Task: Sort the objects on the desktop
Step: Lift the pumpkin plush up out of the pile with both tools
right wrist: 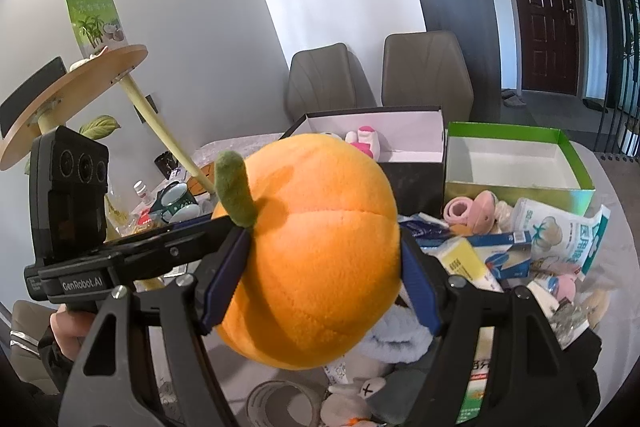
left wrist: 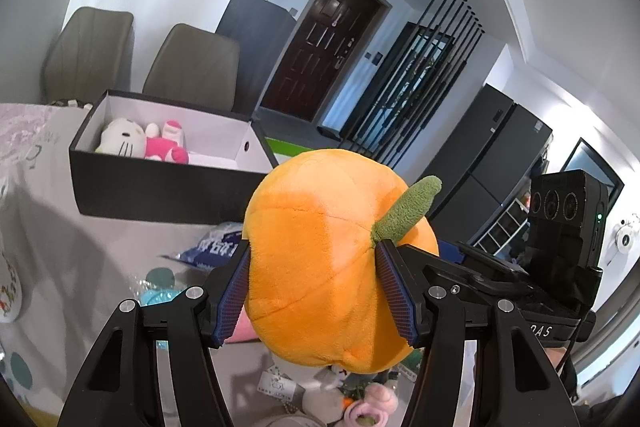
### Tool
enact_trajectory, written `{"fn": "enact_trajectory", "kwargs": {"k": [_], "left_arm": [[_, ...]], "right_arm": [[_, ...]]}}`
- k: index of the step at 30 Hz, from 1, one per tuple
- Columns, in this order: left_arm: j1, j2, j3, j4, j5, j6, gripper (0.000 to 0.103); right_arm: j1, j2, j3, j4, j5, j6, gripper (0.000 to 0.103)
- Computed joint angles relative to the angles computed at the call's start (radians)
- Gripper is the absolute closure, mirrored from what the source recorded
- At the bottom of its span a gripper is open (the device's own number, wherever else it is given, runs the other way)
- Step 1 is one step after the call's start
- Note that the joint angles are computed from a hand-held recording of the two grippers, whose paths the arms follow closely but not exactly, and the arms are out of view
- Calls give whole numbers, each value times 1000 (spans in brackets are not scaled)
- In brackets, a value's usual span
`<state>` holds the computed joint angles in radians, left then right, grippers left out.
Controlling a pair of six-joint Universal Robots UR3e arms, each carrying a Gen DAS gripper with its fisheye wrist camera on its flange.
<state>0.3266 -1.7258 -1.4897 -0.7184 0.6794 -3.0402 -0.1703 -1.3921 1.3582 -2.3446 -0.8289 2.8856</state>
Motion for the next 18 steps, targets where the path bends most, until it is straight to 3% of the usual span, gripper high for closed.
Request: {"fn": "enact_trajectory", "kwargs": {"k": [18], "left_arm": [[-39, -124, 257, -31, 25, -45, 42]], "right_arm": [[-5, 93, -217, 46, 7, 18, 30]]}}
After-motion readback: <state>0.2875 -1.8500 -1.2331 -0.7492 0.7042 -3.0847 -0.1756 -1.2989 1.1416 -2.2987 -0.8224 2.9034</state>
